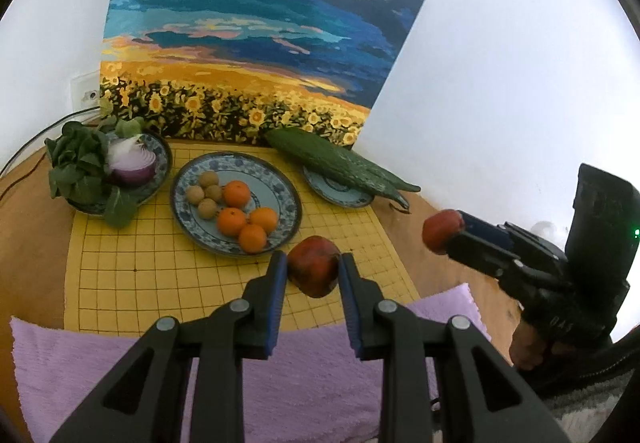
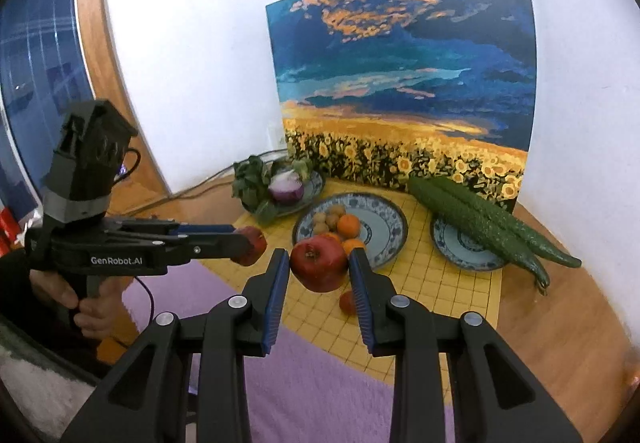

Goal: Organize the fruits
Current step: 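Carry both held red apples over the blue-and-white plate beside the oranges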

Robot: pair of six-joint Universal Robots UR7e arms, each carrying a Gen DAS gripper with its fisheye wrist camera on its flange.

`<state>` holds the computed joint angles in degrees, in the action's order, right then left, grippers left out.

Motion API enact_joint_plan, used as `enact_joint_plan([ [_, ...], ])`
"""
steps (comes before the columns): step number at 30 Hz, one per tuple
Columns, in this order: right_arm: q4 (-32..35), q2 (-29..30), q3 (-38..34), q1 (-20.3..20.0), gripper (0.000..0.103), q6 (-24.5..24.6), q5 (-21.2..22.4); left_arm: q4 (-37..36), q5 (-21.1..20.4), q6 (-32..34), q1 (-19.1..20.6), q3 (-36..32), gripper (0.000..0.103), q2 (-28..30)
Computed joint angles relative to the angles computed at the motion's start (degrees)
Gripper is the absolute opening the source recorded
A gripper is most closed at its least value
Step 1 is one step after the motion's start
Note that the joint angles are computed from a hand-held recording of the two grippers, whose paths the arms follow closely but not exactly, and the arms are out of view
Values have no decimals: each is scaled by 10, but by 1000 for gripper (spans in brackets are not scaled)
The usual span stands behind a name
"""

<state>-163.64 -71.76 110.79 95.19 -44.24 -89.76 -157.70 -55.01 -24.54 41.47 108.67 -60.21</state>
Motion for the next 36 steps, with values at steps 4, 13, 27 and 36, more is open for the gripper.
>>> enact_joint_plan([
  [4,-1,11,-10,1,32,2,-8,-11,-17,8,18,-9,27,0],
  [13,2,50,-50,3,32,4,-16,6,-28,41,47,-53,27,20],
  [27,98,154,-196,-6,32,87,-2,39,-60,59,104,-151,27,77],
  [36,152,260,-323,-1,32,94,-31,89,-32,115,138,-258,27,152],
])
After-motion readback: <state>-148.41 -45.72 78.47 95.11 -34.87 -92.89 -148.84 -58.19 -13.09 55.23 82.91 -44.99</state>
